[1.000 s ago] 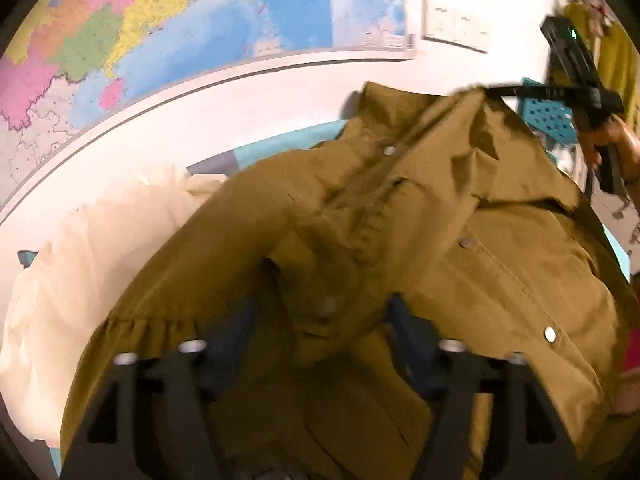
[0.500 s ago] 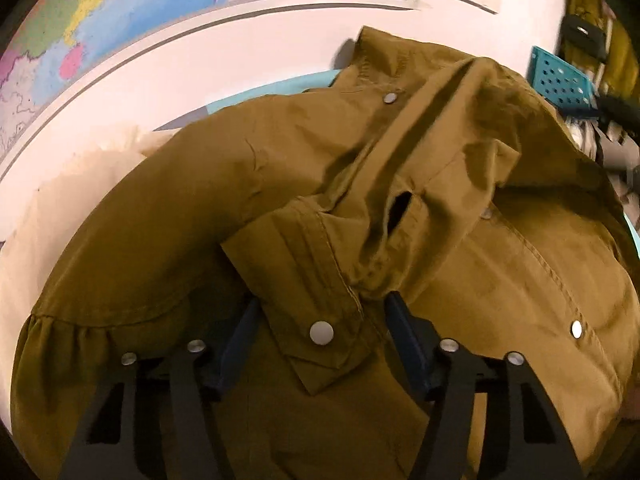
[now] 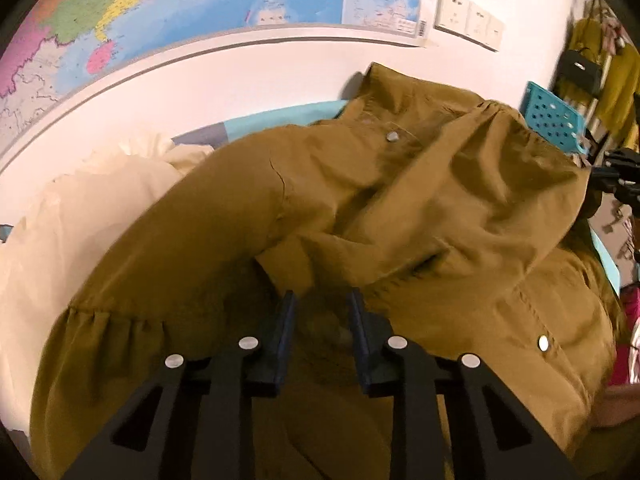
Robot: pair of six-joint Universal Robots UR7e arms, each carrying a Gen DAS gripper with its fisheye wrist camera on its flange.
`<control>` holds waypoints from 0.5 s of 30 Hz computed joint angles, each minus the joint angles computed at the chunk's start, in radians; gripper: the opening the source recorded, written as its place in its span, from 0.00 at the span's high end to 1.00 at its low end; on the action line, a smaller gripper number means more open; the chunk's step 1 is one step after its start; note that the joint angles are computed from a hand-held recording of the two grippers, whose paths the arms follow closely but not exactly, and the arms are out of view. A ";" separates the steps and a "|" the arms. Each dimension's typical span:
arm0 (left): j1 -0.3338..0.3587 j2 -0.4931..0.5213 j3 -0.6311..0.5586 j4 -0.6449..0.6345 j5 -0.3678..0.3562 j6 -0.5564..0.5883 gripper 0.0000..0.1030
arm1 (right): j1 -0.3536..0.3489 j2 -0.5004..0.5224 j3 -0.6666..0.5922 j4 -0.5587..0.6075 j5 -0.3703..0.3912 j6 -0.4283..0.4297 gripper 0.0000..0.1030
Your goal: Fold large clothes
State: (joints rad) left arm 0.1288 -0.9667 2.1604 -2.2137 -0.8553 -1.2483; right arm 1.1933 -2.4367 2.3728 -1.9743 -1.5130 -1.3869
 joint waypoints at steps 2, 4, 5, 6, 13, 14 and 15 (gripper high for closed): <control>-0.002 -0.001 0.007 0.012 -0.017 -0.020 0.51 | 0.020 0.012 0.056 -0.092 -0.128 -0.021 0.95; -0.008 -0.013 0.054 -0.110 -0.039 0.013 0.42 | -0.010 0.021 0.112 -0.166 -0.195 -0.019 0.93; -0.008 -0.015 0.068 -0.158 -0.049 0.025 0.33 | -0.038 0.027 0.123 -0.188 -0.174 -0.018 0.93; -0.007 -0.015 0.078 -0.201 -0.059 0.034 0.20 | -0.049 0.032 0.129 -0.195 -0.158 -0.005 0.91; 0.051 0.057 0.008 -0.171 -0.068 0.061 0.43 | -0.110 0.003 0.095 -0.073 -0.023 -0.014 0.68; 0.061 0.073 -0.010 -0.145 -0.066 0.056 0.51 | -0.176 -0.050 0.083 0.011 0.024 -0.071 0.68; 0.068 0.083 -0.019 -0.130 -0.061 0.051 0.58 | -0.214 -0.069 0.051 0.089 0.085 -0.101 0.68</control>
State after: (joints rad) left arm 0.1969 -0.8840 2.1411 -2.3438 -0.9167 -1.1974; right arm 0.9796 -2.5057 2.4235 -1.8849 -1.4278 -1.4878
